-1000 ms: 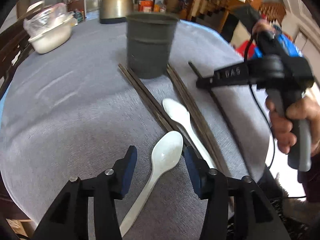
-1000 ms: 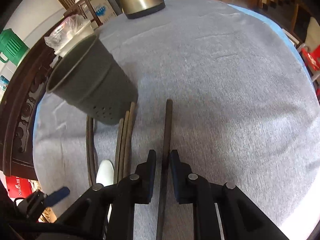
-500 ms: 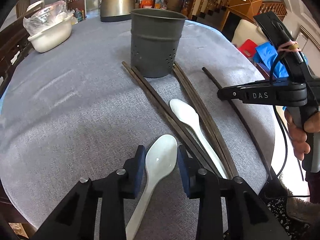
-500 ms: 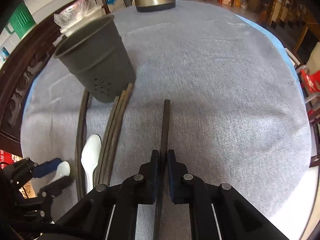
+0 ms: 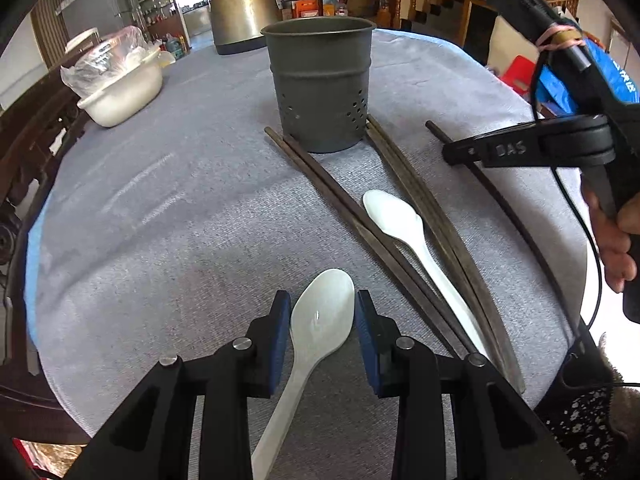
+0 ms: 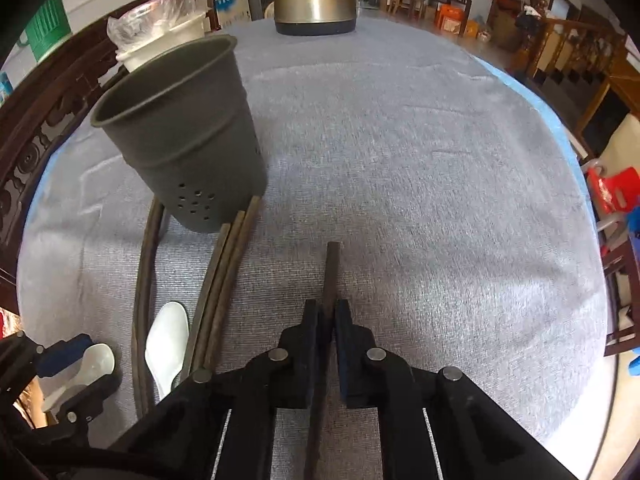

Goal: Organize utensils
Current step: 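Lift the chopstick with the right gripper and carry it above the cup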

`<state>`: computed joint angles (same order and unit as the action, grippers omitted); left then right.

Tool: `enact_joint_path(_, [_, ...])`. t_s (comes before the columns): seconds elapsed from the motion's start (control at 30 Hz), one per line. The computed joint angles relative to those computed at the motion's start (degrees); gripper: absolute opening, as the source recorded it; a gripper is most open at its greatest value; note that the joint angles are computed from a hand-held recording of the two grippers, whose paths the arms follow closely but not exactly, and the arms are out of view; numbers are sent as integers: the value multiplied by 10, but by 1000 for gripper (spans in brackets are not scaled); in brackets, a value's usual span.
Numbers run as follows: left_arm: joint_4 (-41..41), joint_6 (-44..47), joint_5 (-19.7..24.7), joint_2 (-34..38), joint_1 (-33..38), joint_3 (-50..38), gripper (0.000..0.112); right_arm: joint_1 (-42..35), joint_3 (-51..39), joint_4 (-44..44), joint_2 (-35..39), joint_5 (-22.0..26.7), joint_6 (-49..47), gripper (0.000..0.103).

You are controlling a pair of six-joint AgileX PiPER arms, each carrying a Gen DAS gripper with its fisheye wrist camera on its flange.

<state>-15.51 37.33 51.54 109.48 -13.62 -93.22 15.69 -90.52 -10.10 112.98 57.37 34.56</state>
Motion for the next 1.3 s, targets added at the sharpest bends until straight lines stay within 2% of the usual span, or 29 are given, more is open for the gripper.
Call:
enact_joint_path(0.17, [16,-14,-21,-5,-7,9,34,-9,49,19,-38,-46,5,7])
enact_joint_path(0.57, [25,-29,-37,-19,-12,2,34,-29,130,72,-138,-149,-6,7])
enact_joint_path(1.3, [28,-56,-26,-7,-6,-35,34,-20,151,37,-207,-218,50,7])
